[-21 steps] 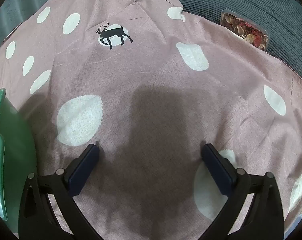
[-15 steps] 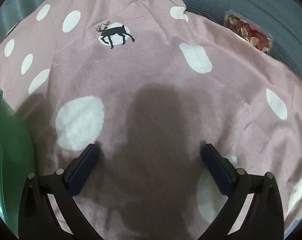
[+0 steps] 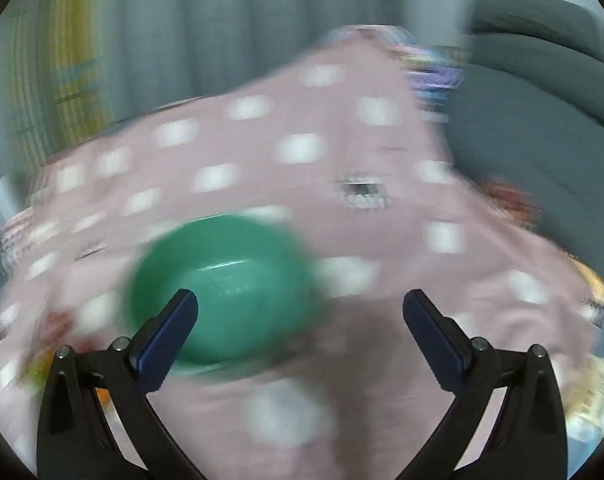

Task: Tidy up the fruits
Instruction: 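Move both tools toward the fruit cluster beside the teal bowl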

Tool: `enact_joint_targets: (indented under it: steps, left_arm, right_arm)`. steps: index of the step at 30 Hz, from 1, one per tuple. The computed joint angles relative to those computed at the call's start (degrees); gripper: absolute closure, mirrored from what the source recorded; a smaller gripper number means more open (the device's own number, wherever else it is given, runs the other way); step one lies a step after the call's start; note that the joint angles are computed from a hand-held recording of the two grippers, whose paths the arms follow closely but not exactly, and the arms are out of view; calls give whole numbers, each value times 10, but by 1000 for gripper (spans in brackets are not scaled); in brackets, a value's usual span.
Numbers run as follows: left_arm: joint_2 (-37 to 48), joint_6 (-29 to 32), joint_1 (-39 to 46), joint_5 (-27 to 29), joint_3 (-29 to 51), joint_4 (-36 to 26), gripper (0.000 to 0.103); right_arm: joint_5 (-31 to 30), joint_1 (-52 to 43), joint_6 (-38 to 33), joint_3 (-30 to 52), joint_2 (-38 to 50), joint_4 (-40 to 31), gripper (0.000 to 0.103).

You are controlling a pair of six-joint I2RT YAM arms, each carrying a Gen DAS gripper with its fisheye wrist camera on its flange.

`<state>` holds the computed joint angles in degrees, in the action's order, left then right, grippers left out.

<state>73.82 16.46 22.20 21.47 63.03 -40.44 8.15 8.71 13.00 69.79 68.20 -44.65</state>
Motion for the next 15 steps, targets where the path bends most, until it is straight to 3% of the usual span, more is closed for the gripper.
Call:
enact_joint_targets:
  steps: [2, 6, 12, 15]
  left_arm:
    - [-14, 6, 4, -4, -5, 0, 3]
    - [-29, 37, 30, 16, -11, 0, 3]
    - [-40, 69, 54, 27, -21, -2, 3]
    - [-38, 74, 61, 24, -22, 2, 3]
  right_arm:
    - [-34, 57, 5, 26, 17, -43, 0]
    - [-25, 181, 20, 43, 22, -85, 0]
    - [-19, 263, 63, 39, 10, -123, 0]
    - [-6, 289, 68, 67, 62, -119, 0]
